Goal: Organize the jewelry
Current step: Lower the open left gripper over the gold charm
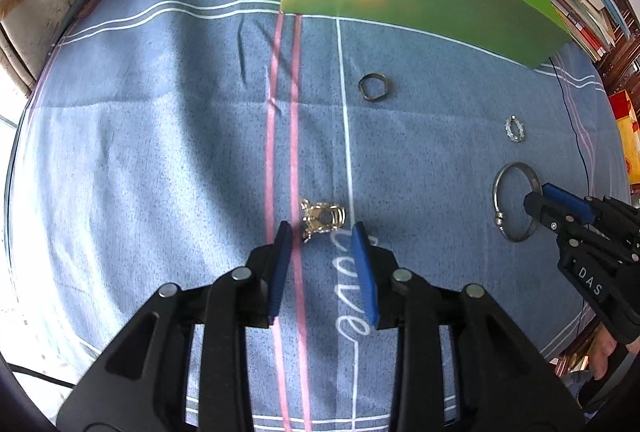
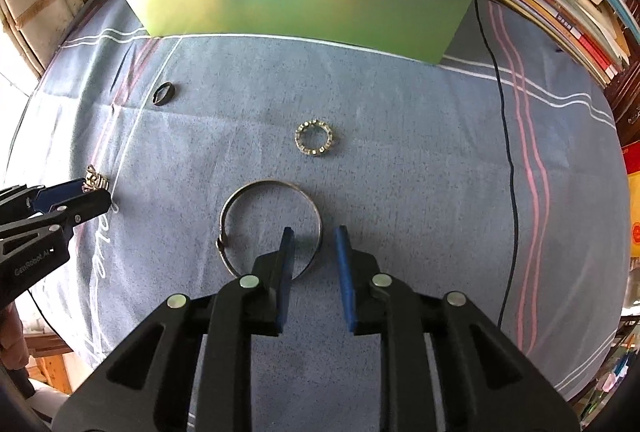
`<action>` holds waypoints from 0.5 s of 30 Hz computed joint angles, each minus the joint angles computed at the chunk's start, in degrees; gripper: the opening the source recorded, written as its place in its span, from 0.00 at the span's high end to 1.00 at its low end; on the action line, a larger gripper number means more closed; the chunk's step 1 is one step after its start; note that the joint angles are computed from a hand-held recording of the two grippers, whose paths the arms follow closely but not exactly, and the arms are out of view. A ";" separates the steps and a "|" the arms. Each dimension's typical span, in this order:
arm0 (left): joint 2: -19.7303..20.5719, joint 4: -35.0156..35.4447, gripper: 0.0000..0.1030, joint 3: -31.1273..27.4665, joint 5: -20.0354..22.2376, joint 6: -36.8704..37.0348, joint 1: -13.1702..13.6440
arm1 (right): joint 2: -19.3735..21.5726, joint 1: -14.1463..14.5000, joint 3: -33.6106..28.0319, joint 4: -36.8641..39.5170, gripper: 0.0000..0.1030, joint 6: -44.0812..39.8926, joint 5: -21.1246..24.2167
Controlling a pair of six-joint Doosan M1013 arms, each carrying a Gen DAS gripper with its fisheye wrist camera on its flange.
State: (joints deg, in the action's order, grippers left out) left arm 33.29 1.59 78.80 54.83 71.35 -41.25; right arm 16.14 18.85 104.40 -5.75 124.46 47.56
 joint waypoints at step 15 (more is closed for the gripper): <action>0.97 -0.69 0.58 -1.17 0.41 1.53 -0.36 | -0.35 0.92 0.52 -1.61 0.79 2.80 -0.32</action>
State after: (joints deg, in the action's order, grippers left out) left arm 34.26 0.91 77.63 55.24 72.88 -41.61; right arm 15.78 19.76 104.92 -7.36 127.26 47.24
